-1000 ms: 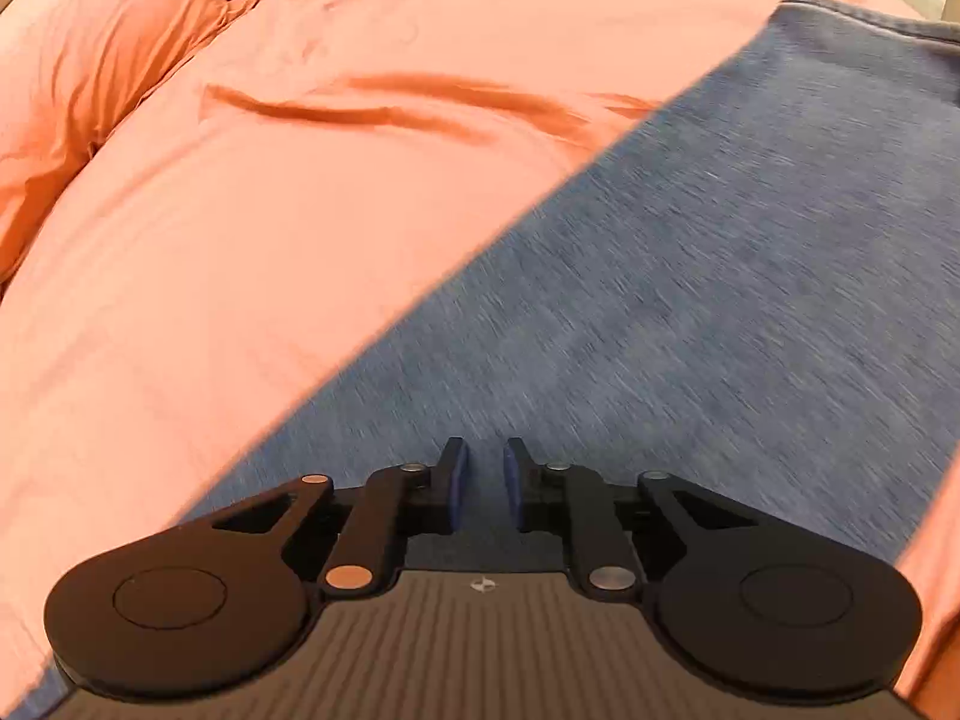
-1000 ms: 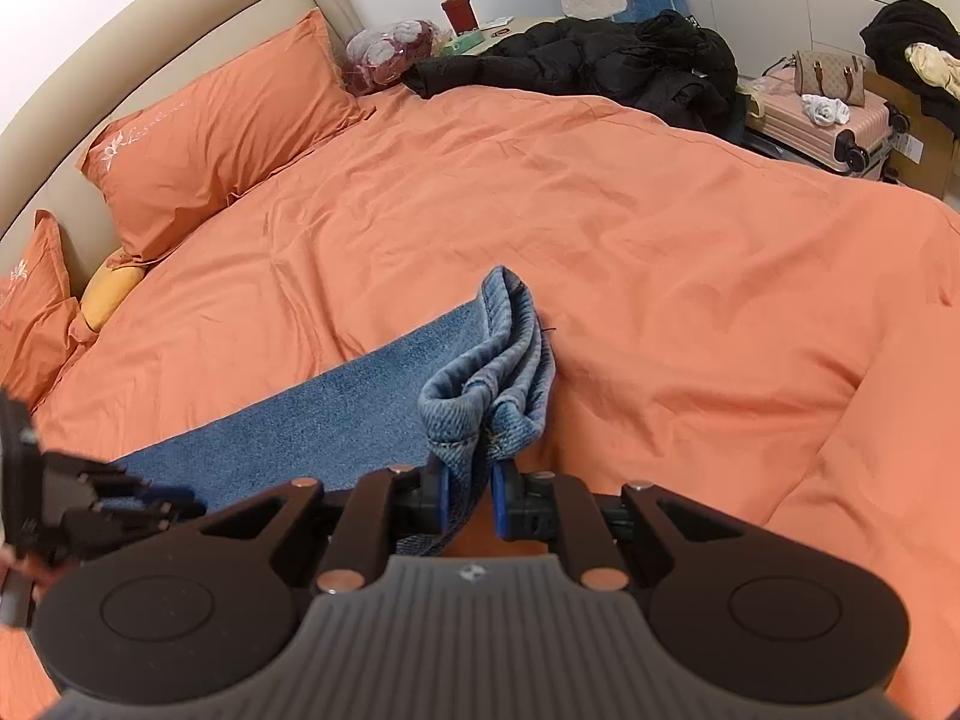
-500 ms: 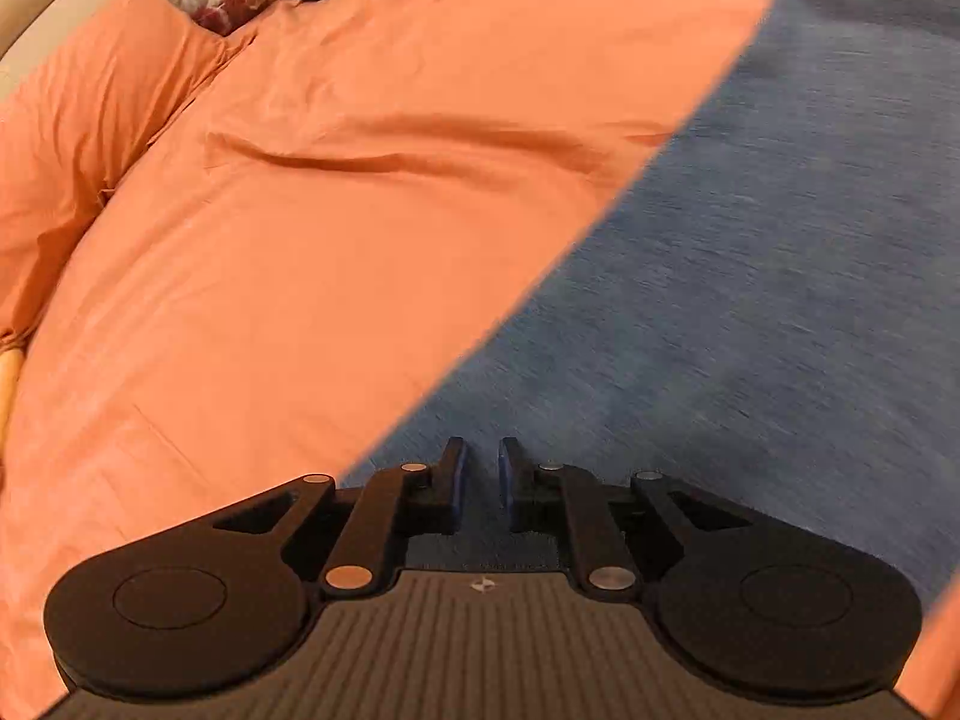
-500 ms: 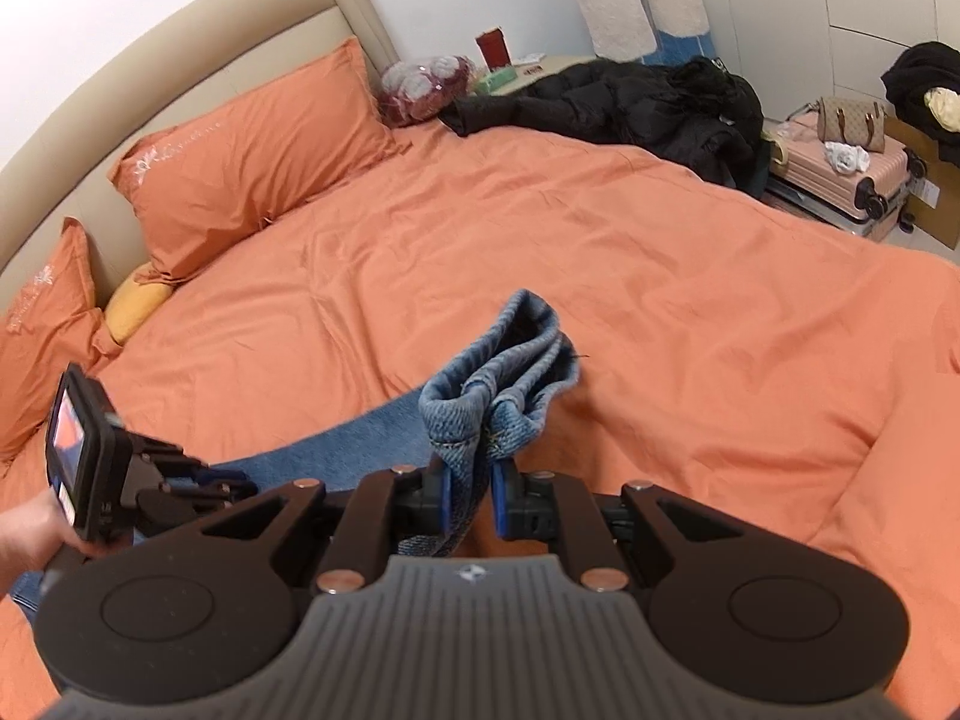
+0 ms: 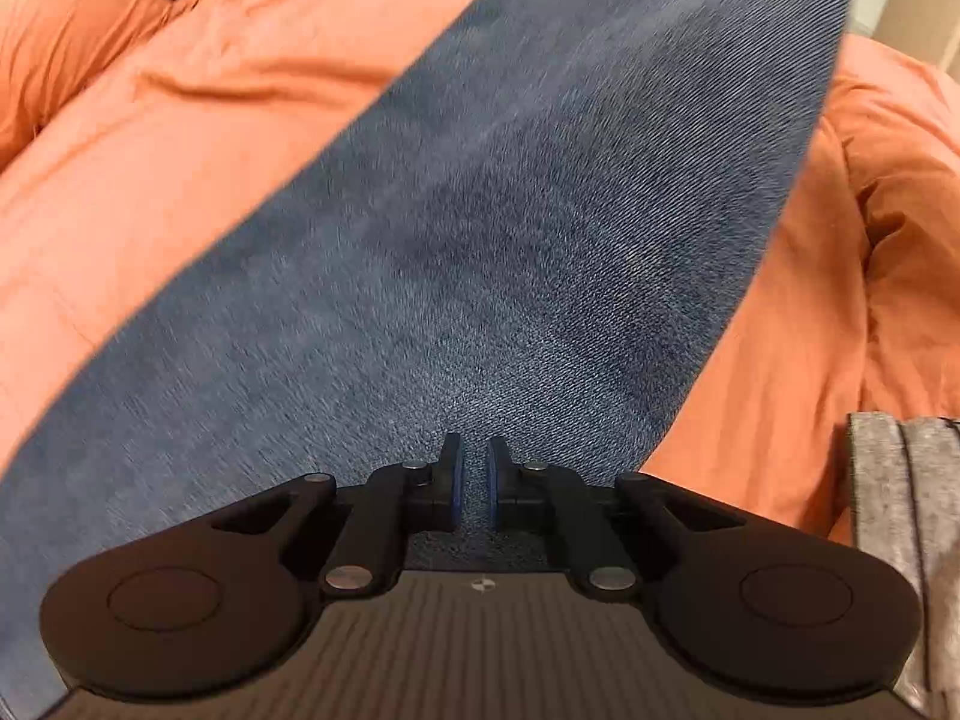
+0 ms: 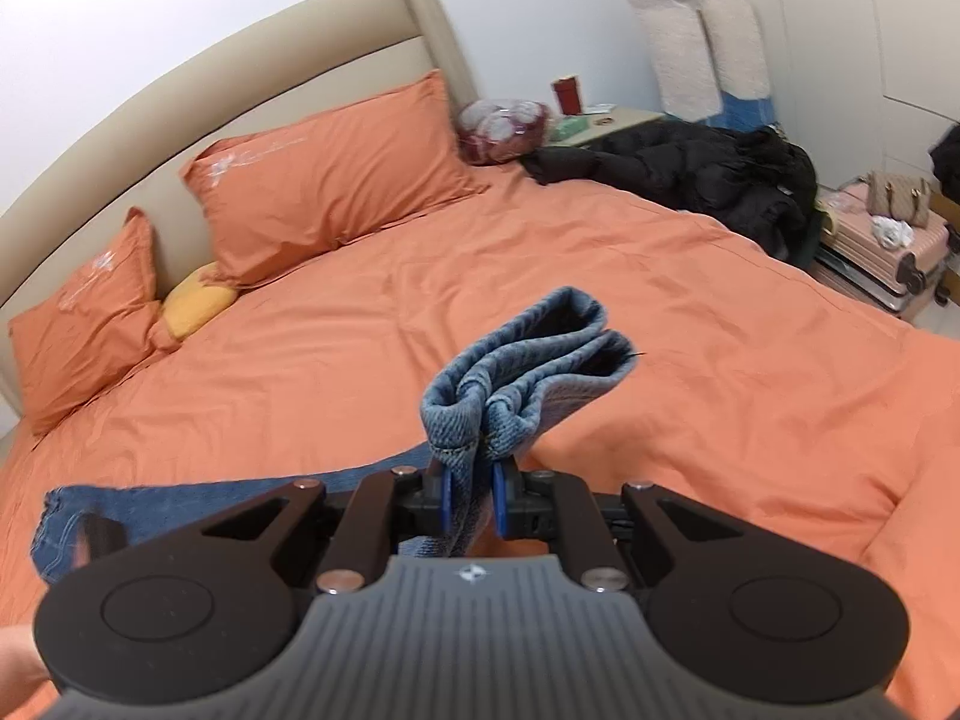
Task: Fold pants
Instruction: 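Lift the hems with the right tool and carry them toward the waistband, then lay the hems onto the jeans near the back pocket and open the right tool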
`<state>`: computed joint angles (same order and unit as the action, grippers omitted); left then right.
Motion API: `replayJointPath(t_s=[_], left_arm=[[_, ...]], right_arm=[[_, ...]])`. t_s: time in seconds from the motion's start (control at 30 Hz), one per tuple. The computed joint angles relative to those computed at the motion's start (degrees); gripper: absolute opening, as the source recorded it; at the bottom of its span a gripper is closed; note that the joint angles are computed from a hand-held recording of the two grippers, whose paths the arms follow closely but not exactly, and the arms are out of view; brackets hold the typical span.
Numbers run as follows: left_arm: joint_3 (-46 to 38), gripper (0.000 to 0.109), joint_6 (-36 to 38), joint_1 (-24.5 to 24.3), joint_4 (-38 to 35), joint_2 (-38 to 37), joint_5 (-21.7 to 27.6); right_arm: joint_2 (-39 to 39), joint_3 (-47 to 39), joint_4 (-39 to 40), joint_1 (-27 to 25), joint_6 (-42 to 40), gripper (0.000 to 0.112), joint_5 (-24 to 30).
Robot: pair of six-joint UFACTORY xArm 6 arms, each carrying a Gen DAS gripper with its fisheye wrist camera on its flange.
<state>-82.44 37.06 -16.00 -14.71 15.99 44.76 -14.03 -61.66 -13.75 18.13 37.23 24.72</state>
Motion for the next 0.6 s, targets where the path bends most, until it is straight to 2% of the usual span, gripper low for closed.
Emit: replayJointPath(t_s=[0.1,0.23,0.3,0.4,0.6], left_arm=[[1.65,0.006,-1.92,-0.74,2.01,-0.48,-1.94],[1.63,0.006,-2.59,-0.47,0.75,-1.63,-0.85],[2.32,0.014,-1.5,0.65,-2.51,-3.09,0.01],[5.51,0.014,-1.43,2.62,-3.9,-7.25,-1.52],[8.1,0.014,-3.75,8.84,-3.75,-14.23,-1.43]], right_arm=[[0.14,-1.32,-1.81,2.46,0.42,0.008,0.25],[0.78,-3.67,-4.96,5.91,0.34,0.009,-0.39],[1.66,-5.18,-3.89,7.63,-1.09,0.009,-1.02],[3.79,-7.97,-0.73,10.18,-3.47,0.009,-1.59],[12.32,-16.2,3.38,15.22,-5.19,0.009,-1.84]])
